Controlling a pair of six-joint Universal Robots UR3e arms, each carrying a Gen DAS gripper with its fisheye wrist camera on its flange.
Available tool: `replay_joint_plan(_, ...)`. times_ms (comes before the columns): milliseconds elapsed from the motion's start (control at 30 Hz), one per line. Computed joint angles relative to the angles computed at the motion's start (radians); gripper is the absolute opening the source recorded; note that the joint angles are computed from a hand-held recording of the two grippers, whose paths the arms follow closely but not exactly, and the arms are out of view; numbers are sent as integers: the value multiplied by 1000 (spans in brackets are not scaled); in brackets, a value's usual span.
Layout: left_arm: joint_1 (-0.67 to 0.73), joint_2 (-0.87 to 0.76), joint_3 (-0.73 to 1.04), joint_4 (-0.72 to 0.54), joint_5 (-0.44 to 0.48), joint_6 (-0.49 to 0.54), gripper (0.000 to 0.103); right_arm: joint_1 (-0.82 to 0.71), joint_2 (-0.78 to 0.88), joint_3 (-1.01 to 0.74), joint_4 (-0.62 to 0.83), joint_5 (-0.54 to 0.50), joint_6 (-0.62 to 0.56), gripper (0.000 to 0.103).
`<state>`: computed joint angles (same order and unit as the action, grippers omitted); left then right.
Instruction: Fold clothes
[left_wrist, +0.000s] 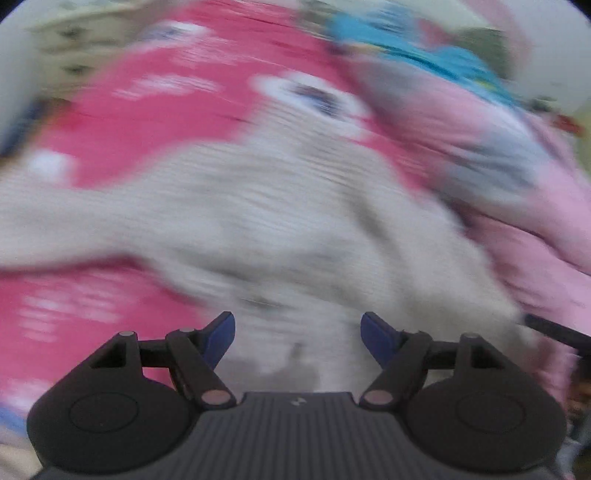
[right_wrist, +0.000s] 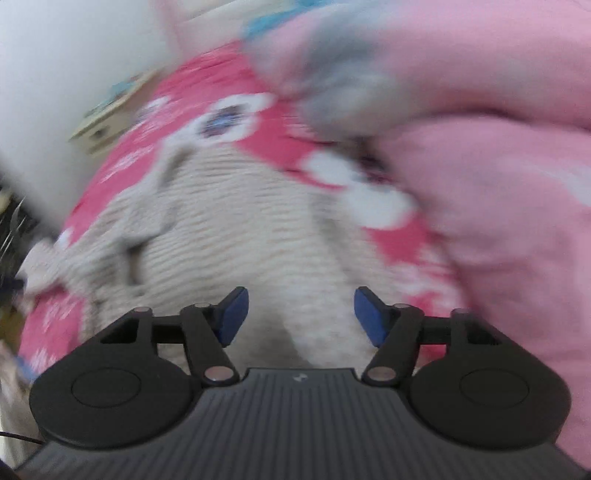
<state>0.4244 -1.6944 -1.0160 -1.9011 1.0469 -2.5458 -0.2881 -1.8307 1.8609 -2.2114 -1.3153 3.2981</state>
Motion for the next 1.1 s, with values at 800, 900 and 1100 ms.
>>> replay_joint_plan(800,-274,218,-577,276,112,4,72,-352,-436,164,510,244,-460,56)
replay_joint_plan(900,-264,233,-598,269,107,21,72,-355,-384,220,428,235,-440,63)
replay_joint_plan(1100,-255,232,-635,280,101,37,72,-255,-322,124,665,230,-558,21)
